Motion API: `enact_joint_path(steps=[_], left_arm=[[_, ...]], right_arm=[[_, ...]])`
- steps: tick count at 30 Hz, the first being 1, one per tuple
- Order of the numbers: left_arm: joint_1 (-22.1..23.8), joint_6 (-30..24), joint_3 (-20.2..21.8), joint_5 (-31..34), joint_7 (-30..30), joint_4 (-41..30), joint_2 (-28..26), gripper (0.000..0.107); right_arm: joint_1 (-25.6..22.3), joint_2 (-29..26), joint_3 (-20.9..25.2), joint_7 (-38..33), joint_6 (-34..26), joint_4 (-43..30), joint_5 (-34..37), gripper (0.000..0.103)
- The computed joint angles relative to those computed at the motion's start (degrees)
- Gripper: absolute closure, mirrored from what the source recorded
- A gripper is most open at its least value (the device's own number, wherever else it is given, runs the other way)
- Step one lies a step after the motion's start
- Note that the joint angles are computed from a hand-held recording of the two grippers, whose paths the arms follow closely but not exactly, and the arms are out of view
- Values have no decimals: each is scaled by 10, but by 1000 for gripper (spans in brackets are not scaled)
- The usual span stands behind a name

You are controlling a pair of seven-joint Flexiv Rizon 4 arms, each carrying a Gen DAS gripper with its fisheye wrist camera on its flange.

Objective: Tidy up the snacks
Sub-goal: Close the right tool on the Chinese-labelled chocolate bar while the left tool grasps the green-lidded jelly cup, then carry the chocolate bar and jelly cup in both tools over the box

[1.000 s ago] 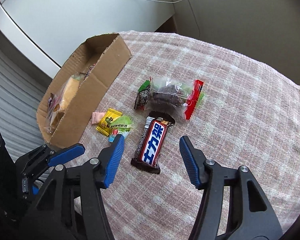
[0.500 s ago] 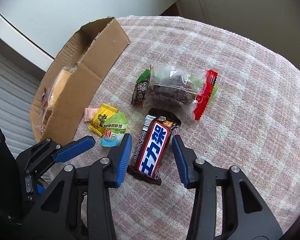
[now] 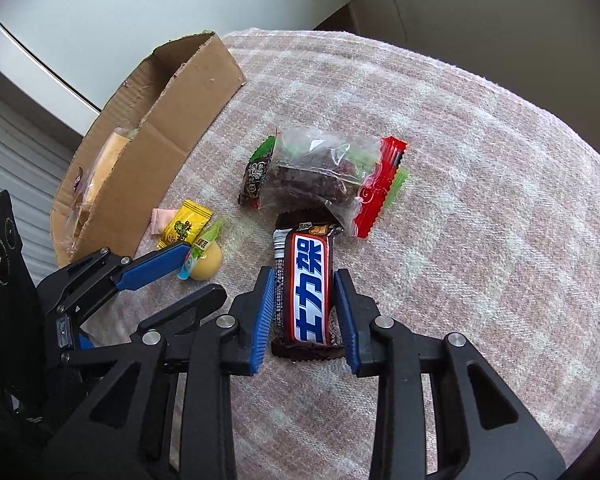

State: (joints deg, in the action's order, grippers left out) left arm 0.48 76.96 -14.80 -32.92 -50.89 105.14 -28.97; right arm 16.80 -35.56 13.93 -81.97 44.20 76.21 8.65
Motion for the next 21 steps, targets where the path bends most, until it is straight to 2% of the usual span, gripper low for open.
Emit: enact_joint_path(steps=[2,6,15,21], left_arm=[[-9,1,11,9,-12,-7,-5,70],[-23,4,31,36,-41,-18,-12,83],[-6,21,11,47,-45,-10,-9,84],[18,31,-25,19,-17,13,9,84]], right_arm=[[2,1,-1,-3,0,2,-4,72],[5,-1,-3,-5,-4,-1,-10,71],[3,9,-2,-5,23,23,-10,72],[-1,27,-2,1,39,51,-9,72]])
